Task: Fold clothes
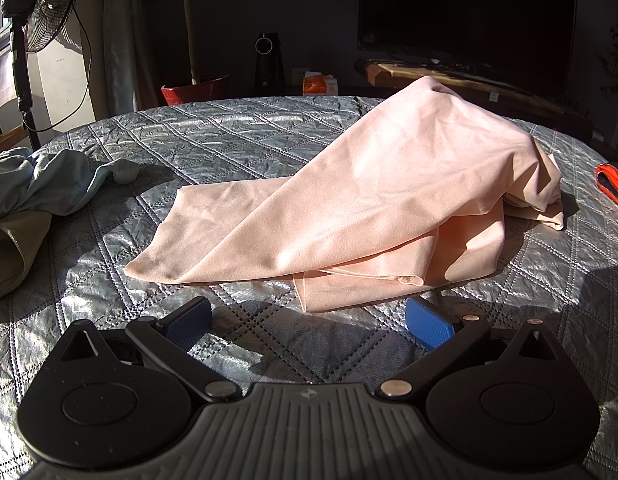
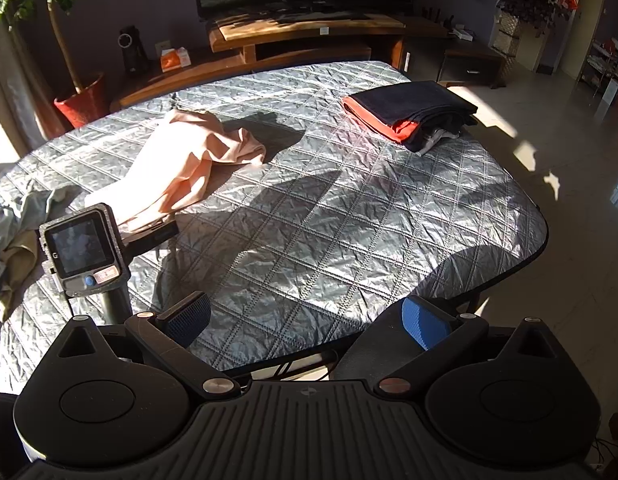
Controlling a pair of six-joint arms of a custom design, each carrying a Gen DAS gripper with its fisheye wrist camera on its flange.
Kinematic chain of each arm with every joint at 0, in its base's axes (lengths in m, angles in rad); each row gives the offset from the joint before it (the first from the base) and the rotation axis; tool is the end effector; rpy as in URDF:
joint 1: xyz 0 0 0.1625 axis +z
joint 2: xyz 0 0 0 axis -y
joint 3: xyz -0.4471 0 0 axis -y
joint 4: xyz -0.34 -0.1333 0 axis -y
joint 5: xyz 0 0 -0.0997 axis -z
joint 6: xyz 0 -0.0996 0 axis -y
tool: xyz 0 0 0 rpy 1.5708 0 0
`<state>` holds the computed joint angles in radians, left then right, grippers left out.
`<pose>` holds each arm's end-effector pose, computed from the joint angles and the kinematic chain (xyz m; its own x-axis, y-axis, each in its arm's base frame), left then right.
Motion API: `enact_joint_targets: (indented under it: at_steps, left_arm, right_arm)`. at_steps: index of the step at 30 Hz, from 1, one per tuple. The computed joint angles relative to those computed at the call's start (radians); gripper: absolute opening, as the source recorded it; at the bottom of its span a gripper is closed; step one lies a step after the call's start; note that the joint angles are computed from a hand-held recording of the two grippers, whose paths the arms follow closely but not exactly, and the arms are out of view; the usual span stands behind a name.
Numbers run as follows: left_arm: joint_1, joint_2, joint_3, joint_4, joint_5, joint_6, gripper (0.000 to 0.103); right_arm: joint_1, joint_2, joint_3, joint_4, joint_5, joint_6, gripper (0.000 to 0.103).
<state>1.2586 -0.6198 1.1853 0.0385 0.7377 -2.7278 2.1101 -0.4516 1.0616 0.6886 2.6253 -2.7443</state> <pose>-0.0025 -0.6817 0.1199 -0.6872 -0.1243 -0.7158 0.4923 0.6449 -0.5846 0.3472 -0.4893 0.0887 -0.6927 0.2710 0.6684 -0.2458 0.7826 -0.5720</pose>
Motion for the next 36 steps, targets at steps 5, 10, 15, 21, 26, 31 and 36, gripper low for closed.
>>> enact_joint_targets:
  at_steps: [5,10,15,21,26,31,36]
  left_arm:
    - [0.000,0.000,0.000,0.000,0.000,0.000,0.103]
    - [0.000,0.000,0.000,0.000,0.000,0.000,0.103]
    - [0.000,0.000,0.000,0.000,0.000,0.000,0.103]
    - [0.000,0.000,0.000,0.000,0.000,0.000,0.103]
    - [0.001,0.000,0.000,0.000,0.001,0.001,0.103]
    - [0.001,0.000,0.000,0.000,0.001,0.001,0.103]
    - [0.001,0.000,0.000,-0.001,0.001,0.001,0.103]
  right_arm:
    - [0.001,0.000,-0.001,0.004,0.002,0.003,0.103]
    - [0.001,-0.002,0.002,0.003,0.002,0.004,0.103]
    - [0.000,0.002,-0.003,0.007,0.004,0.006,0.103]
    - [-0.002,0.003,-0.003,0.012,0.005,0.014,0.103]
    - [-0.004,0.003,-0.003,0.014,0.005,0.015,0.103]
    - [-0.005,0.004,-0.005,0.016,0.004,0.016,0.103]
    - [-0.006,0.009,-0.012,0.026,0.004,0.021,0.103]
